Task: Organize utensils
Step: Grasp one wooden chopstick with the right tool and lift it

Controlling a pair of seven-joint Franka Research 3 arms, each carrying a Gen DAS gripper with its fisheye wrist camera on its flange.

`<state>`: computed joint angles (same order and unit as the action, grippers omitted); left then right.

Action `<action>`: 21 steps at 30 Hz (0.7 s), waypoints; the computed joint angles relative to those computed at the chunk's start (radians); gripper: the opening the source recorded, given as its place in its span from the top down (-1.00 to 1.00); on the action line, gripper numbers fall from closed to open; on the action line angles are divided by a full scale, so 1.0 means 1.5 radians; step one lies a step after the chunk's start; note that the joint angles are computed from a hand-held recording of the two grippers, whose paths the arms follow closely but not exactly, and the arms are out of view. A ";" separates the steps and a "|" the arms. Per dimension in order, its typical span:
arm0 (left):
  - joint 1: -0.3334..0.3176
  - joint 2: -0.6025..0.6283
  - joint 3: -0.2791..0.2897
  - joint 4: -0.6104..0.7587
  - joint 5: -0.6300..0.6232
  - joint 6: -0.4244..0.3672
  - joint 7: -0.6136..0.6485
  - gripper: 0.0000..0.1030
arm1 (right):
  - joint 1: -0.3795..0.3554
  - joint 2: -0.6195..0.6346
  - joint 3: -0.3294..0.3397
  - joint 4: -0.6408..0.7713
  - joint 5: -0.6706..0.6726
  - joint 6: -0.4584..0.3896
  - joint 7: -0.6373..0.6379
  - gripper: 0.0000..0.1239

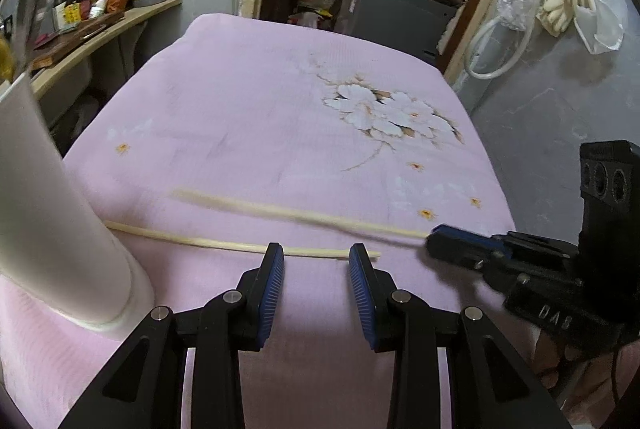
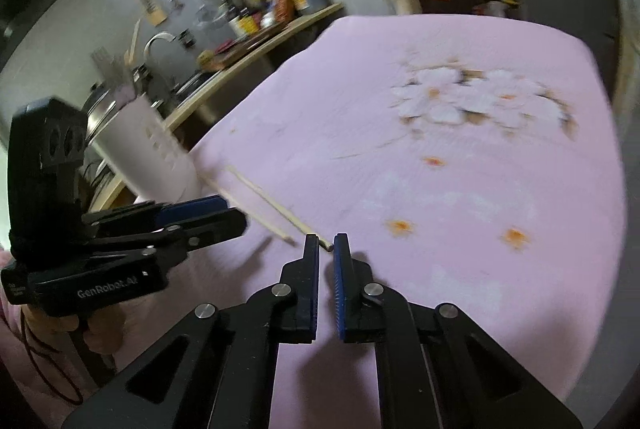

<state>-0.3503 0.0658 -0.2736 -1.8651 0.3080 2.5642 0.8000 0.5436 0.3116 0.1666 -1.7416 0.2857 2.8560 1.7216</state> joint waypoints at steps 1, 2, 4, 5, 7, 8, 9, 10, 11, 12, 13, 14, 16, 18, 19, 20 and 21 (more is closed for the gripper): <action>-0.001 0.002 -0.001 0.002 0.001 -0.001 0.003 0.37 | 0.015 -0.018 -0.023 -0.025 -0.020 0.014 0.041 0.90; -0.002 0.003 -0.001 0.005 0.004 -0.002 0.005 0.37 | 0.026 -0.029 -0.040 -0.041 -0.042 0.022 0.075 0.90; -0.003 0.005 -0.001 0.006 0.010 0.007 0.013 0.37 | 0.045 -0.051 -0.069 -0.073 -0.091 0.039 0.148 0.90; -0.005 0.008 -0.002 0.011 0.018 0.007 0.020 0.37 | 0.053 -0.062 -0.081 -0.089 -0.119 0.046 0.188 0.90; -0.006 0.017 -0.005 0.024 0.009 -0.003 0.050 0.37 | 0.056 -0.077 -0.090 -0.111 -0.157 0.055 0.246 0.90; -0.008 0.024 -0.007 0.034 0.003 -0.015 0.072 0.37 | 0.053 -0.079 -0.088 -0.116 -0.171 0.057 0.264 0.90; -0.011 0.031 -0.009 0.044 0.004 -0.028 0.089 0.37 | 0.051 -0.081 -0.087 -0.120 -0.183 0.060 0.282 0.90; -0.014 0.038 -0.010 0.054 0.005 -0.041 0.105 0.37 | 0.053 -0.083 -0.087 -0.126 -0.198 0.064 0.304 0.90; -0.017 0.044 -0.012 0.063 0.006 -0.052 0.118 0.37 | 0.050 -0.083 -0.084 -0.129 -0.205 0.068 0.315 0.90; -0.021 0.048 -0.011 0.070 0.013 -0.062 0.124 0.37 | 0.048 -0.083 -0.081 -0.132 -0.211 0.072 0.323 0.90; -0.027 0.054 -0.010 0.081 0.027 -0.077 0.126 0.37 | 0.047 -0.083 -0.079 -0.136 -0.218 0.078 0.332 0.90; -0.031 0.056 -0.010 0.084 0.034 -0.082 0.127 0.37 | 0.047 -0.082 -0.079 -0.134 -0.226 0.079 0.341 0.90; -0.038 0.060 -0.008 0.092 0.048 -0.095 0.126 0.37 | 0.052 -0.079 -0.082 -0.134 -0.244 0.084 0.361 0.90; -0.042 0.063 -0.006 0.099 0.056 -0.109 0.124 0.37 | 0.051 -0.081 -0.083 -0.138 -0.253 0.090 0.372 0.90; -0.044 0.065 -0.005 0.102 0.060 -0.115 0.122 0.37 | 0.051 -0.083 -0.083 -0.142 -0.257 0.094 0.377 0.90; -0.046 0.066 -0.004 0.104 0.065 -0.119 0.118 0.37 | 0.050 -0.085 -0.084 -0.146 -0.260 0.098 0.381 0.90; -0.047 0.067 -0.003 0.106 0.070 -0.124 0.115 0.37 | 0.052 -0.087 -0.088 -0.148 -0.268 0.099 0.390 0.90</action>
<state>-0.4210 0.1657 -0.2786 -1.7059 0.4127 2.3779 0.9719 0.6222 0.1812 0.0352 -1.9636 -0.1169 3.0052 2.3064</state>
